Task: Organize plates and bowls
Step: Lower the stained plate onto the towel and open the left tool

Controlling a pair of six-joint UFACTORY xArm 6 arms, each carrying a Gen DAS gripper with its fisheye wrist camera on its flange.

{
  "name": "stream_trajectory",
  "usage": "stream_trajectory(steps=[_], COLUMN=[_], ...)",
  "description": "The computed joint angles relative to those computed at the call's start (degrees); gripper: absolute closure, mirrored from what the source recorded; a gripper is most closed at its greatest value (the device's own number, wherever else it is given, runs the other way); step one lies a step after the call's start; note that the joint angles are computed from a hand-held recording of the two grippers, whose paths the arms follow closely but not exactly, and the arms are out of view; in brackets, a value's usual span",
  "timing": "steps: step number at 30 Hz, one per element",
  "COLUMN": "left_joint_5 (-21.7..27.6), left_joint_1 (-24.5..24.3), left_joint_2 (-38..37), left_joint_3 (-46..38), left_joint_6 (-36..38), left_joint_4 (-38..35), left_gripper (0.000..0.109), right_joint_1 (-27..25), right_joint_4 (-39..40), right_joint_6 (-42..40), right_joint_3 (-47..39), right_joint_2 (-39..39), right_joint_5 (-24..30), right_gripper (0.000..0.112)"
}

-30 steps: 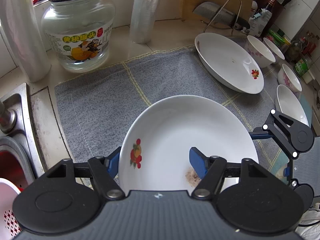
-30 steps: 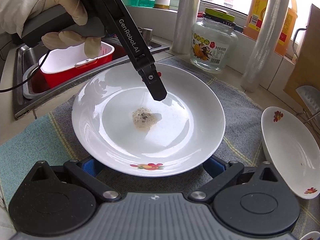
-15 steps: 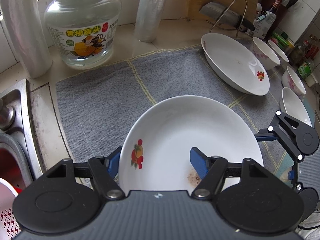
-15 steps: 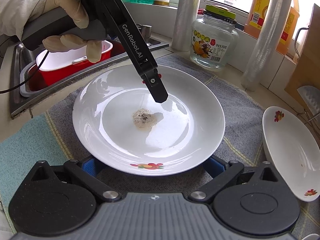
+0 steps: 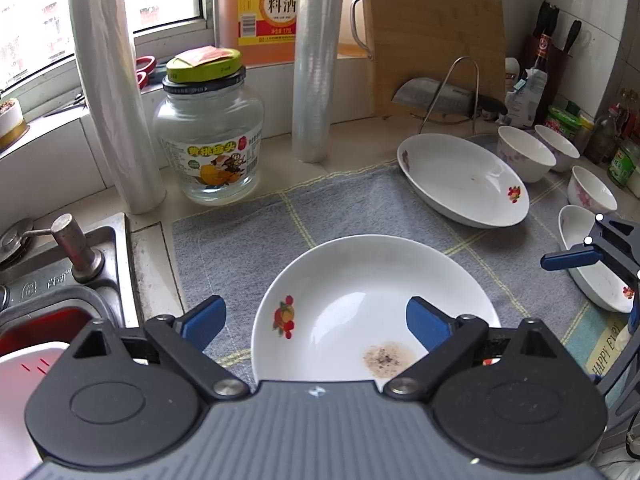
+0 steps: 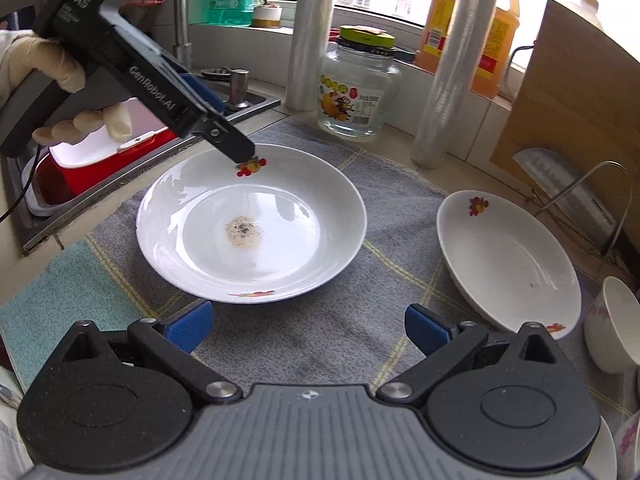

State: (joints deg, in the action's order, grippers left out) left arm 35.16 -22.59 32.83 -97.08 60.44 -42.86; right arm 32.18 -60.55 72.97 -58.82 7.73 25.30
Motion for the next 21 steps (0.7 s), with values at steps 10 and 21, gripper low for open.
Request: stream_trajectory(steps=[10, 21], left_joint_5=[-4.35, -2.63], left_joint_1=[-4.54, -11.25], left_joint_2=[-11.11, -16.63], left_joint_3=[15.61, 23.95], left_joint_6=[12.54, 14.90], left_joint_4=[-15.40, -17.02], left_gripper=[0.011, 0.011], right_joint_1=[6.23, 11.18], right_joint_4=[-1.72, 1.90], right_joint_6=[12.00, 18.64], right_joint_3=[3.52, 14.73], right_joint_2=[-7.00, -19.15], right_joint_5=[17.97, 31.56], right_gripper=[0.009, 0.009])
